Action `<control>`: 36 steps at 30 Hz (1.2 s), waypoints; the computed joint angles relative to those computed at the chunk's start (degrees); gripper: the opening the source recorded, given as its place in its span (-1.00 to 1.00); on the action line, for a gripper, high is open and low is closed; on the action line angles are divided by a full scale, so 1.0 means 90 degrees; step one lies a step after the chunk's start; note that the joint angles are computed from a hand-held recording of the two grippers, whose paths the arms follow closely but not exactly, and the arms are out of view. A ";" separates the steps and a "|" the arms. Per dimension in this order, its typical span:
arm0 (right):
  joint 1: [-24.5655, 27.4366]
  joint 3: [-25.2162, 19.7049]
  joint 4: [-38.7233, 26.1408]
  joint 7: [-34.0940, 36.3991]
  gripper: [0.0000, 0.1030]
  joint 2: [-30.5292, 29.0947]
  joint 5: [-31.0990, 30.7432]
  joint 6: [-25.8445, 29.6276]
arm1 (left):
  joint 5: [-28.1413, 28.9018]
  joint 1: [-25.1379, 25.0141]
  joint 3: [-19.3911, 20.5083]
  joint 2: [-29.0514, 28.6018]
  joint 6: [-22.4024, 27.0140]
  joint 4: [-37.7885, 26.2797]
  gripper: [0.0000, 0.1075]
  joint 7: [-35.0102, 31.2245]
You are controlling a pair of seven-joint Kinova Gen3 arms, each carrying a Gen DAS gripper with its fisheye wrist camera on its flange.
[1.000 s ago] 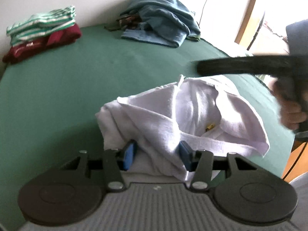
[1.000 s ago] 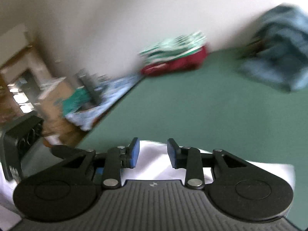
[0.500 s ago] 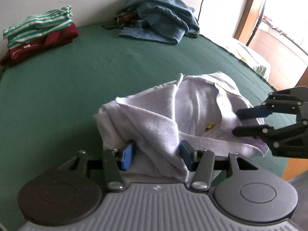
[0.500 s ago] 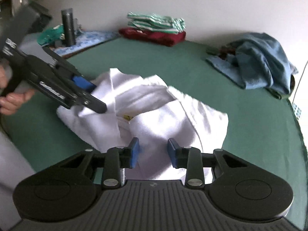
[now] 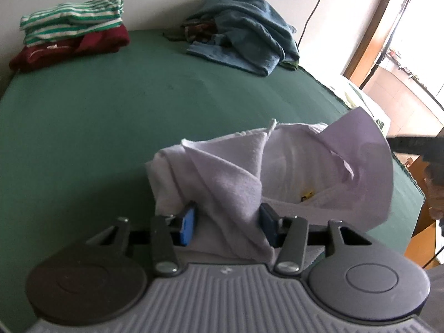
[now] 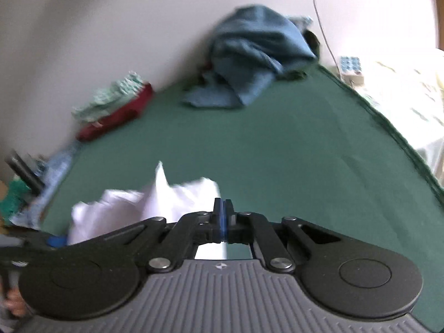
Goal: Fold clothes
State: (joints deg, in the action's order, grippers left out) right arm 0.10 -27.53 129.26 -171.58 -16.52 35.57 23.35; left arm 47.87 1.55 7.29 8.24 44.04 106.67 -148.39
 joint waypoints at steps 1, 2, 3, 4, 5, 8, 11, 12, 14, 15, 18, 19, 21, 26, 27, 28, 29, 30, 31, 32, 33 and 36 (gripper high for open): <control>-0.0096 -0.0011 -0.0040 0.0090 -0.97 0.0088 0.0017 0.0150 | 0.0011 -0.0002 0.0001 -0.0008 -0.0008 0.0010 -0.03 -0.0027; -0.0187 -0.0029 -0.0032 0.0122 -0.88 0.0104 0.0138 0.0202 | 0.0026 -0.0009 -0.0003 -0.0013 -0.0007 0.0019 -0.03 -0.0043; -0.0386 0.0071 0.0038 0.0053 -0.82 0.0013 0.0362 0.0151 | 0.0037 -0.0012 -0.0010 -0.0010 0.0000 0.0022 -0.03 -0.0026; -0.0634 0.0288 0.0142 0.0009 -0.74 -0.0158 0.0498 -0.0003 | 0.0046 -0.0015 -0.0015 -0.0007 0.0007 0.0022 -0.03 -0.0001; -0.0901 0.0583 0.0226 0.0068 -0.54 -0.0332 0.0531 -0.0262 | 0.0054 -0.0019 -0.0021 -0.0004 0.0014 0.0022 -0.03 0.0024; -0.1782 0.1378 0.0307 0.0749 -0.07 -0.0654 0.0240 -0.0941 | -0.0018 0.0023 -0.0007 -0.0011 -0.0026 0.0002 -0.06 0.0073; -0.2143 0.1308 0.0115 0.1250 0.10 -0.0339 0.0673 -0.0803 | -0.0074 0.0033 -0.0001 0.0007 0.0005 -0.0056 -0.14 0.0124; -0.2040 0.1053 -0.0001 0.1221 -0.01 -0.0121 0.0903 -0.0550 | -0.0046 0.0013 -0.0004 0.0004 0.0040 -0.0065 -0.18 0.0120; -0.1565 0.0509 -0.0161 0.0967 -0.62 0.0237 0.1105 -0.0250 | 0.0077 -0.0054 -0.0024 -0.0023 0.0123 -0.0060 -0.35 0.0072; -0.1343 0.0379 -0.0169 0.0708 -0.80 0.0308 0.1050 -0.0255 | 0.0190 -0.0101 -0.0043 -0.0044 0.0164 -0.0039 -0.39 0.0036; -0.0554 0.0385 0.0009 -0.0068 -0.80 0.0057 0.0454 -0.0835 | 0.0497 -0.0204 -0.0122 -0.0078 0.0193 0.0054 -0.50 0.0017; -0.0259 0.0352 0.0073 -0.0320 -0.80 0.0058 0.0346 -0.1040 | 0.0586 -0.0232 -0.0147 -0.0082 0.0183 0.0089 -0.50 0.0030; 0.0313 0.0164 0.0142 -0.0814 -0.80 0.0178 0.0424 -0.1299 | 0.0668 -0.0257 -0.0185 -0.0022 0.0156 0.0126 -0.50 0.0167; 0.1663 -0.1228 -0.0021 -0.0624 -0.52 0.0740 0.0590 -0.1130 | 0.0750 -0.0381 -0.0228 -0.0024 0.0346 0.0106 -0.46 0.0318; 0.1813 -0.1412 -0.0016 -0.0437 -0.46 0.0682 0.0471 -0.1106 | 0.0761 -0.0405 -0.0240 -0.0034 0.0401 0.0095 -0.46 0.0335; 0.1909 -0.1482 0.0035 -0.0211 -0.40 0.0528 0.0298 -0.1159 | 0.0773 -0.0427 -0.0254 -0.0044 0.0456 0.0085 -0.46 0.0352; 0.1940 -0.1435 0.0119 0.0030 -0.22 0.0327 0.0071 -0.1273 | 0.0838 -0.0457 -0.0266 -0.0076 0.0478 0.0095 -0.48 0.0305; 0.1852 -0.1270 0.0283 0.0232 -0.09 0.0071 -0.0164 -0.1451 | 0.0914 -0.0484 -0.0281 -0.0110 0.0493 0.0109 -0.48 0.0246; 0.1652 -0.0998 0.0416 0.0447 -0.05 -0.0140 -0.0386 -0.1600 | 0.0990 -0.0507 -0.0299 -0.0144 0.0510 0.0123 -0.40 0.0188; 0.1428 -0.0708 0.0513 0.0703 -0.02 -0.0295 -0.0609 -0.1722 | 0.1066 -0.0528 -0.0320 -0.0178 0.0527 0.0137 -0.32 0.0130; 0.1174 -0.0414 0.0604 0.0941 -0.02 -0.0426 -0.0784 -0.1825 | 0.1142 -0.0547 -0.0343 -0.0211 0.0545 0.0150 -0.30 0.0073; 0.0594 0.0151 0.0769 0.1186 -0.02 -0.0698 -0.0762 -0.2018 | 0.1104 -0.0489 -0.0348 -0.0158 0.0486 0.0029 -0.30 0.0105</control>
State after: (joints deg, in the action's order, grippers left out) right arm 5.45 -26.17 136.19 -160.91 -22.80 28.71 5.20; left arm 57.81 -2.85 4.16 6.82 48.42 106.93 -147.44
